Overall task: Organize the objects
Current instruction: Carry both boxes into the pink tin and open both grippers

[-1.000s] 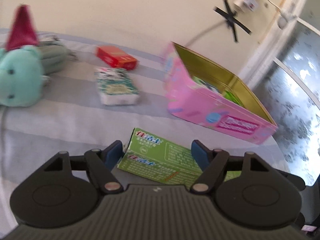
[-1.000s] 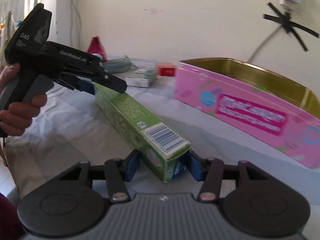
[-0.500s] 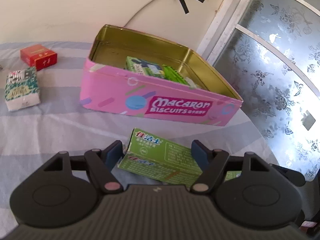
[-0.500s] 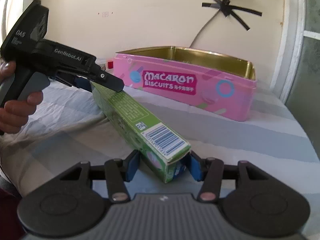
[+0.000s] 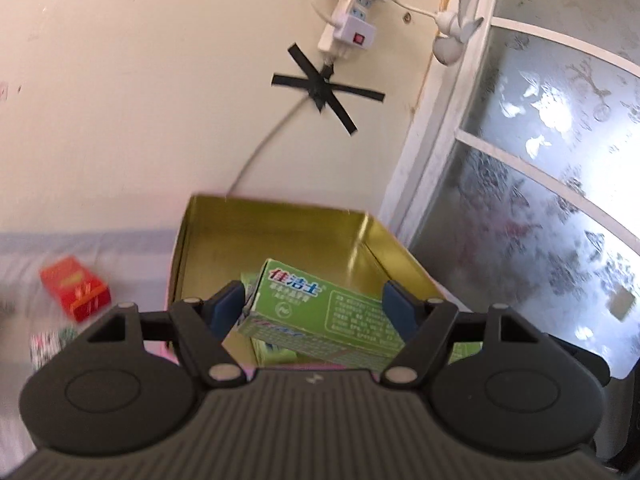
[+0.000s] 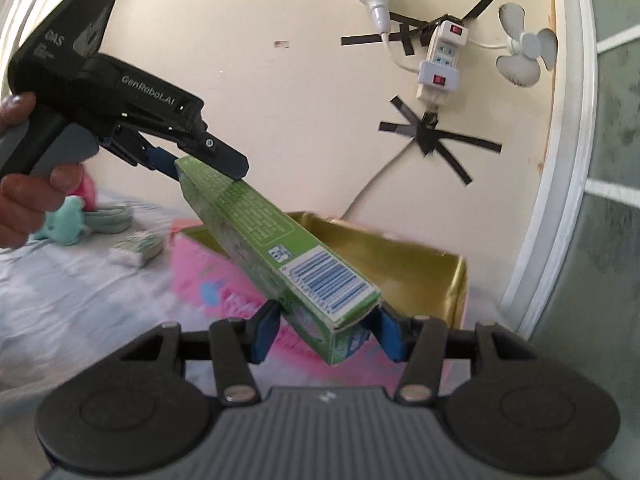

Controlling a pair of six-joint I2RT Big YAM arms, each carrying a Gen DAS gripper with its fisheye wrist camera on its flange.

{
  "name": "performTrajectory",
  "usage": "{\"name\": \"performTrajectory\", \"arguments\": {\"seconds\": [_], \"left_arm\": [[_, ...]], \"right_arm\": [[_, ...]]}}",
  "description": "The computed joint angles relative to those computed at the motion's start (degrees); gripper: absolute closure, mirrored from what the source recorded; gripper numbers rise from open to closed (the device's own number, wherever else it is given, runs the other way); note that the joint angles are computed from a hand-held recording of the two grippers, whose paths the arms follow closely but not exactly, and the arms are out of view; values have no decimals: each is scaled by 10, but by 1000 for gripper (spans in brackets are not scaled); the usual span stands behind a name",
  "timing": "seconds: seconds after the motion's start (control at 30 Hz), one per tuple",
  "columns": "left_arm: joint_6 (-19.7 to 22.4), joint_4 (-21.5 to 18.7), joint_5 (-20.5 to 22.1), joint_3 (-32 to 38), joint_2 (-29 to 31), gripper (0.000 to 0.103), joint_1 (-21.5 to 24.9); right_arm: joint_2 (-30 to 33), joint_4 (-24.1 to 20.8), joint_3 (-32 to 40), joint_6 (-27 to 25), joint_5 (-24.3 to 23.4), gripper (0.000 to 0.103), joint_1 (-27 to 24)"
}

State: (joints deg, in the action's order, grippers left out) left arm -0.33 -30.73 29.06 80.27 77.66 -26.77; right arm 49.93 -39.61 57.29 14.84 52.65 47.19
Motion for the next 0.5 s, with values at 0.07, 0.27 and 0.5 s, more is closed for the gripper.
{"name": "performTrajectory", "arguments": {"seconds": [0.07,0.27,0.5], "left_arm": [[-8,12,-14,19,20,26,-10],[-14,17,-56,74,82,26,-34],[-18,-19,-110,113,134,25,-46]], "right_arm": [[8,17,3,-26,-22,53,-33],[51,14,20,-48,-95,53,-125],[66,67,9,-28,-94,43,-162]]}}
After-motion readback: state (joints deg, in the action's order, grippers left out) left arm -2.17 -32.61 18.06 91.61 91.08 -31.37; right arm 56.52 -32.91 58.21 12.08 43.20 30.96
